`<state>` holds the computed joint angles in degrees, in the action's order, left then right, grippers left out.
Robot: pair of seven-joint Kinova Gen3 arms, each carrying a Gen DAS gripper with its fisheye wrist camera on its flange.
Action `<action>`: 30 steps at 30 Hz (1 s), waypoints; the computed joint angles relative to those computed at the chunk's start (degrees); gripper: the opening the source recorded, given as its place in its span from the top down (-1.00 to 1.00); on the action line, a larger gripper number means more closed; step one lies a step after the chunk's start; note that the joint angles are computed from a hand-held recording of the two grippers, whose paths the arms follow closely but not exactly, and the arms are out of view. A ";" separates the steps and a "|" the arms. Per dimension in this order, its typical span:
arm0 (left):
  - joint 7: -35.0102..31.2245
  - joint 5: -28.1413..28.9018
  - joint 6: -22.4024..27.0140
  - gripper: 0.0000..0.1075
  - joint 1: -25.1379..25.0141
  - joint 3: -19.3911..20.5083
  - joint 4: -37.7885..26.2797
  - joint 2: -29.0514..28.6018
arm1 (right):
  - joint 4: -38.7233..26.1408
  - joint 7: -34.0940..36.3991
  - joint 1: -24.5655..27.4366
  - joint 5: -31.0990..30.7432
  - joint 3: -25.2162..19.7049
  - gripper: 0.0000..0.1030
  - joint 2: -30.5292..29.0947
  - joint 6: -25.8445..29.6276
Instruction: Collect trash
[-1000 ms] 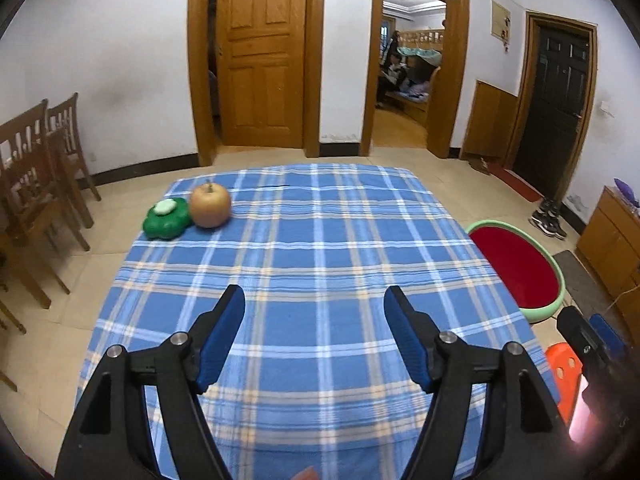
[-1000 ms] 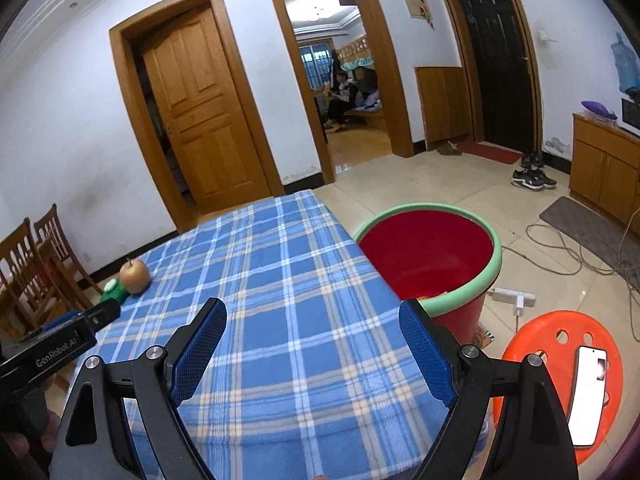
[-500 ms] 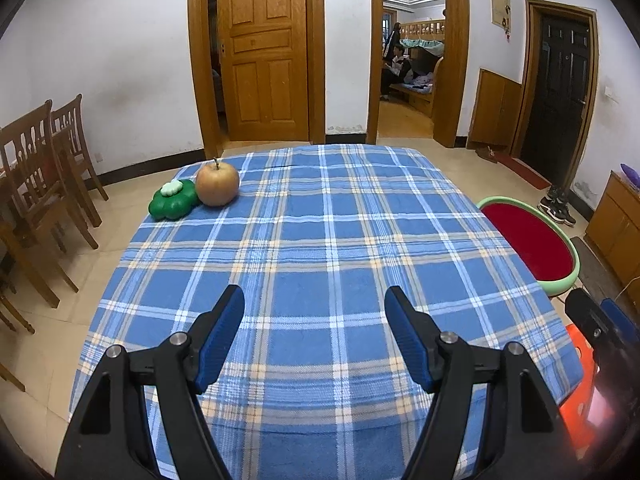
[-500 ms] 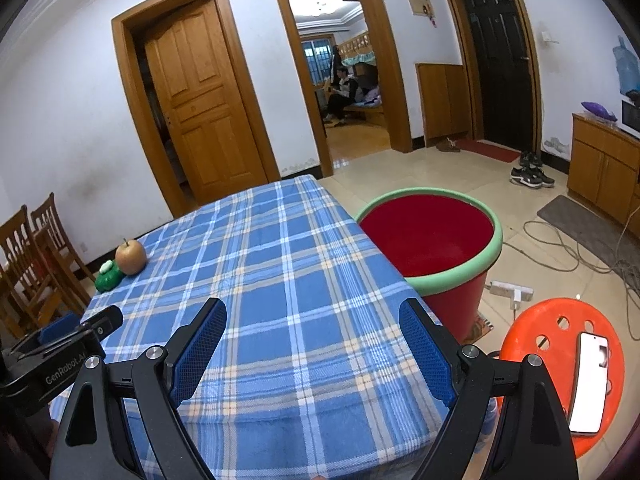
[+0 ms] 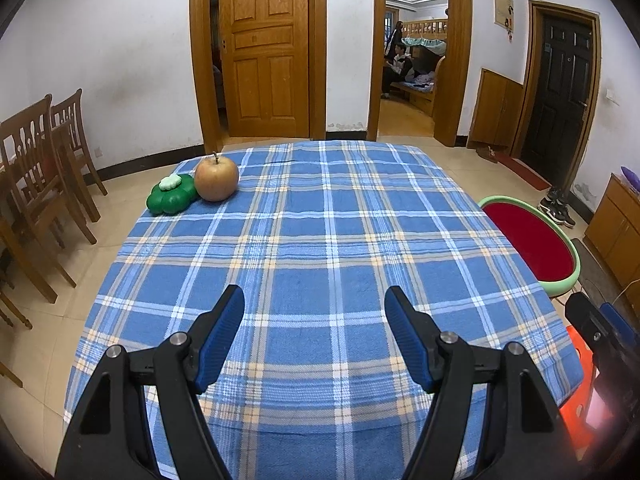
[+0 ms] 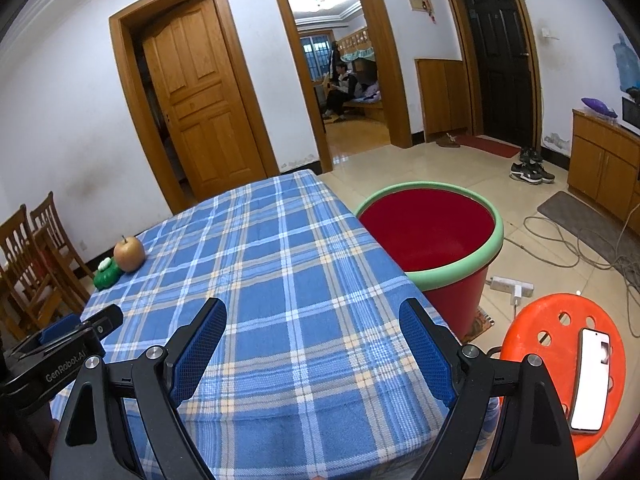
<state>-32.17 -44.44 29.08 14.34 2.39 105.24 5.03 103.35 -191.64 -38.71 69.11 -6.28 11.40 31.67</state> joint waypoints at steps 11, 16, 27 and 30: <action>0.02 0.09 -0.08 -0.34 0.06 -0.08 -0.04 0.12 | 0.15 0.36 0.18 -0.63 0.13 -0.73 0.00 -0.49; -0.01 0.14 -0.21 -0.34 0.03 -0.17 -0.04 0.21 | 0.11 0.37 0.13 -0.66 0.15 -0.73 0.02 -0.43; -0.18 0.29 -0.27 -0.34 -0.01 -0.24 -0.05 0.19 | 0.12 0.49 0.16 -0.77 0.20 -0.73 -0.01 -0.54; 0.13 0.09 -0.27 -0.34 0.09 -0.24 0.00 0.23 | 0.12 0.44 0.15 -0.73 0.22 -0.73 0.00 -0.52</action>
